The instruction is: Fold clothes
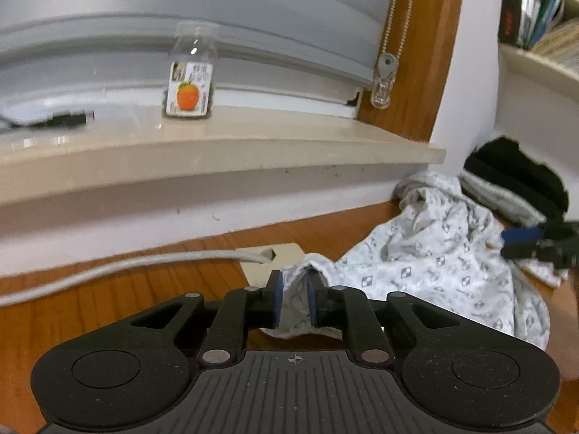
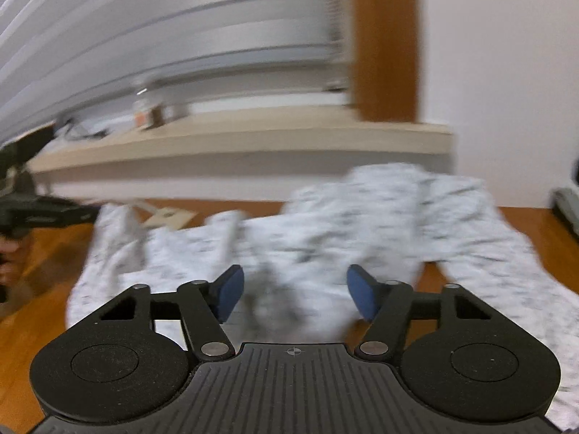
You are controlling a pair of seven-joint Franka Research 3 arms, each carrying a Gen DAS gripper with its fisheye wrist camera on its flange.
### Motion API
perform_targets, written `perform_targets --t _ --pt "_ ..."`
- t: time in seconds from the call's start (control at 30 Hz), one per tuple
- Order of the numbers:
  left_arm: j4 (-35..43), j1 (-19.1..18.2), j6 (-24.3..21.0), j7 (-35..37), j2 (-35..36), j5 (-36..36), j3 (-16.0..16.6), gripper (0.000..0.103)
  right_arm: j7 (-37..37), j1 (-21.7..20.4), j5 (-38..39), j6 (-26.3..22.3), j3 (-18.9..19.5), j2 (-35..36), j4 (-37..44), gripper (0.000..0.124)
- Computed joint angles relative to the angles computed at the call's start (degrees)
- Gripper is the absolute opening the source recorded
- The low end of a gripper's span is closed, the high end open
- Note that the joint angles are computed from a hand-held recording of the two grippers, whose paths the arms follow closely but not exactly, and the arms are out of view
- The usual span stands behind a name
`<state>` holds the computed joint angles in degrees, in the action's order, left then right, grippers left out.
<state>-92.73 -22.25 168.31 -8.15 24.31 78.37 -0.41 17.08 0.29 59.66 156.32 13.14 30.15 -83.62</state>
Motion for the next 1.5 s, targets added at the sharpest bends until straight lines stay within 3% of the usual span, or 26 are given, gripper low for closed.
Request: perform_targets --t 0.23,0.4,0.63,0.8,1.0,1.07,1.13,1.17,1.37,1.5 --pt "-0.7 1.4 5.5 -2.9 0.3 1.3 1.0 0.015 -2.1 2.2 0.0 -3.9 1.1 -3.0 -3.7 0.056" --pt "-1.1 1.3 5.4 -3.7 0.0 1.6 1.4 0.015 -5.0 4.1 1.5 -3.9 0.5 -6.0 -8.2 0.058" --pt "-0.8 1.1 4.2 -5.1 -0.2 3.2 1.4 0.015 -14.2 4.9 10.3 -2.3 -0.1 -11.4 -13.8 0.057" --pt "-0.7 1.7 3.5 -4.3 -0.2 2.7 0.6 0.015 -11.4 7.9 3.3 -7.0 -3.2 -12.7 -15.8 0.055" --pt "-1.0 2.2 3.3 -1.1 0.2 -1.0 0.1 0.015 -10.0 9.0 -0.6 -8.9 -3.9 -12.5 -16.9 0.045" --pt "-1.0 1.8 4.0 -1.7 0.3 -1.0 0.8 0.015 -8.9 9.4 -2.3 -8.0 -4.3 -12.4 -16.9 0.023" --pt "-1.0 1.4 4.0 -2.0 0.2 -0.8 1.2 0.015 -7.6 8.6 -2.2 -9.6 -4.4 -11.8 -15.3 0.007" --pt "-1.1 1.3 4.0 -1.9 0.2 -0.8 1.3 0.015 -6.3 7.9 -1.9 -11.2 -4.5 -11.4 -14.0 0.006" --pt "-0.8 0.9 3.9 -2.6 0.2 0.2 1.7 0.015 -2.0 4.2 4.7 -13.6 -3.9 -7.3 -3.6 0.005" --pt "-0.7 0.9 3.9 -3.9 0.1 1.6 1.7 0.015 3.6 3.5 2.9 -12.7 -4.1 -3.1 4.2 0.005"
